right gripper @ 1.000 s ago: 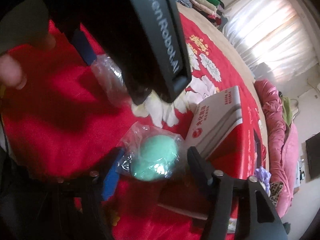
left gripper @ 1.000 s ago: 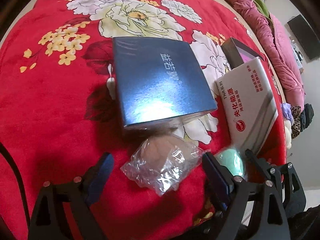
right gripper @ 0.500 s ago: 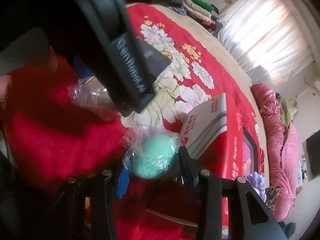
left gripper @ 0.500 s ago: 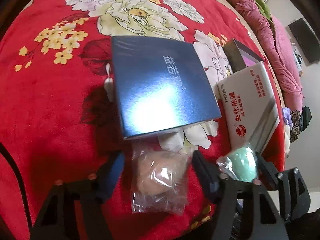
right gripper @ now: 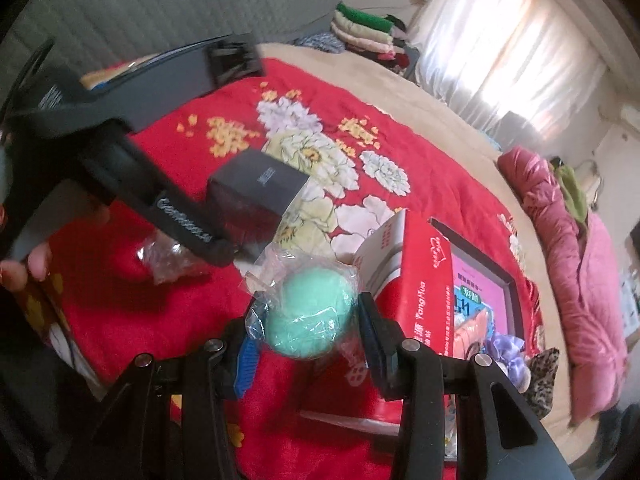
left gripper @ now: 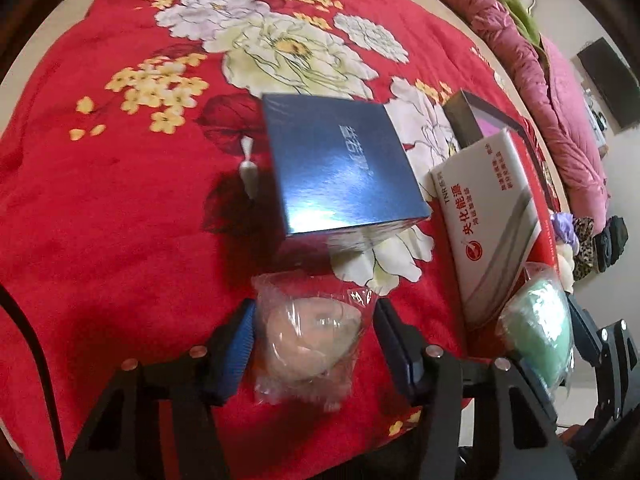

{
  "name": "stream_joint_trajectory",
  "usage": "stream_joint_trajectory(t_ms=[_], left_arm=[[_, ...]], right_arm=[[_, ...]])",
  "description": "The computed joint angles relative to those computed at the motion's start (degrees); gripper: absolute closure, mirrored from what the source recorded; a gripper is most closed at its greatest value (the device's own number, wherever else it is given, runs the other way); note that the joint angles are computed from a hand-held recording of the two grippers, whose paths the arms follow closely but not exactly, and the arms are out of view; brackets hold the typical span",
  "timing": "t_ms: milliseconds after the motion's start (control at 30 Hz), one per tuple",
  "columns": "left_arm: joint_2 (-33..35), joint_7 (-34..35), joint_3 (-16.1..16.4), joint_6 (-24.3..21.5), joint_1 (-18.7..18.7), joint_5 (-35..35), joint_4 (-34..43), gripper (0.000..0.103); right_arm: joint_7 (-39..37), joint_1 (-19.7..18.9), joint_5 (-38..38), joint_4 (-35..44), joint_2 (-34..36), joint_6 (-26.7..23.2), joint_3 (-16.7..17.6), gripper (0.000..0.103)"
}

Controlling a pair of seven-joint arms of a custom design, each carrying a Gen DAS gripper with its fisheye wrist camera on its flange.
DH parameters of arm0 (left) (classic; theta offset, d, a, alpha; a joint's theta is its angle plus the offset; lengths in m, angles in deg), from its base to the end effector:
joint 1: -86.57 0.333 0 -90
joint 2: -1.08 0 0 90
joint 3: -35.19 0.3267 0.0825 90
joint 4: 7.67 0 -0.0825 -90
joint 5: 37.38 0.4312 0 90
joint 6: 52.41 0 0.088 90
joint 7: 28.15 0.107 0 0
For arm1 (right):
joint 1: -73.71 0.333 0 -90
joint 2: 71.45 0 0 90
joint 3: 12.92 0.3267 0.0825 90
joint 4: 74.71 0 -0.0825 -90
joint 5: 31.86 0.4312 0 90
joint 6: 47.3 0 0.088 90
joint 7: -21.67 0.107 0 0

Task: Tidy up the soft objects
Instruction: 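Lift the sponge packet and green ball packet and carry both over the tray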

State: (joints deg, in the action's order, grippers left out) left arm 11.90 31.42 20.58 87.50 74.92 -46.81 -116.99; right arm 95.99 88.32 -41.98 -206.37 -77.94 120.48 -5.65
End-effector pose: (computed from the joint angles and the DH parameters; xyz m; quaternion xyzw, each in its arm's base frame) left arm 0.6086 -0.2923 0.4263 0.7574 -0.6237 0.1903 0.0328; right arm 0.5352 0.2285 0.4653 -0.8659 0.3420 -0.2823 0.2316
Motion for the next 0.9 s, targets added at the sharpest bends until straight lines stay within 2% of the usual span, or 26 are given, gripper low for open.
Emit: stream_joint_trajectory(t_ms=[267, 433, 533, 667, 767, 900], left_arm=[[-4.6, -2.5, 0.8, 1.2, -0.6, 3.0, -0.7, 0.044], [-4.7, -3.6, 1.1, 1.1, -1.2, 6.6, 1.1, 0.044], [-4.8, -3.1, 1.1, 0.5, -1.0, 6.0, 0.0, 0.044], [-5.6, -2.0, 0.8, 2.2, -1.0, 4.0, -3.4, 0.029], [-5.2, -1.8, 0.7, 3.4, -1.4, 4.8, -4.1, 0.027], [-2.2, -2.3, 0.7, 2.2, -1.6, 6.5, -1.8, 0.026]], right_arm=[[-2.5, 1.2, 6.4, -0.6, -1.9, 2.1, -0.6, 0.057], [-4.4, 1.2, 10.0, 0.3, -1.7, 1.6, -1.1, 0.057], [-7.5, 2.7, 15.4, 0.3, -2.1, 1.5, -2.3, 0.057], [-9.8, 3.1, 18.9, 0.3, -2.4, 1.2, -2.6, 0.057], [-10.4, 3.0, 20.2, 0.4, -2.5, 1.0, -2.5, 0.057], [-10.4, 2.4, 20.4, 0.5, -2.7, 0.8, -2.3, 0.057]])
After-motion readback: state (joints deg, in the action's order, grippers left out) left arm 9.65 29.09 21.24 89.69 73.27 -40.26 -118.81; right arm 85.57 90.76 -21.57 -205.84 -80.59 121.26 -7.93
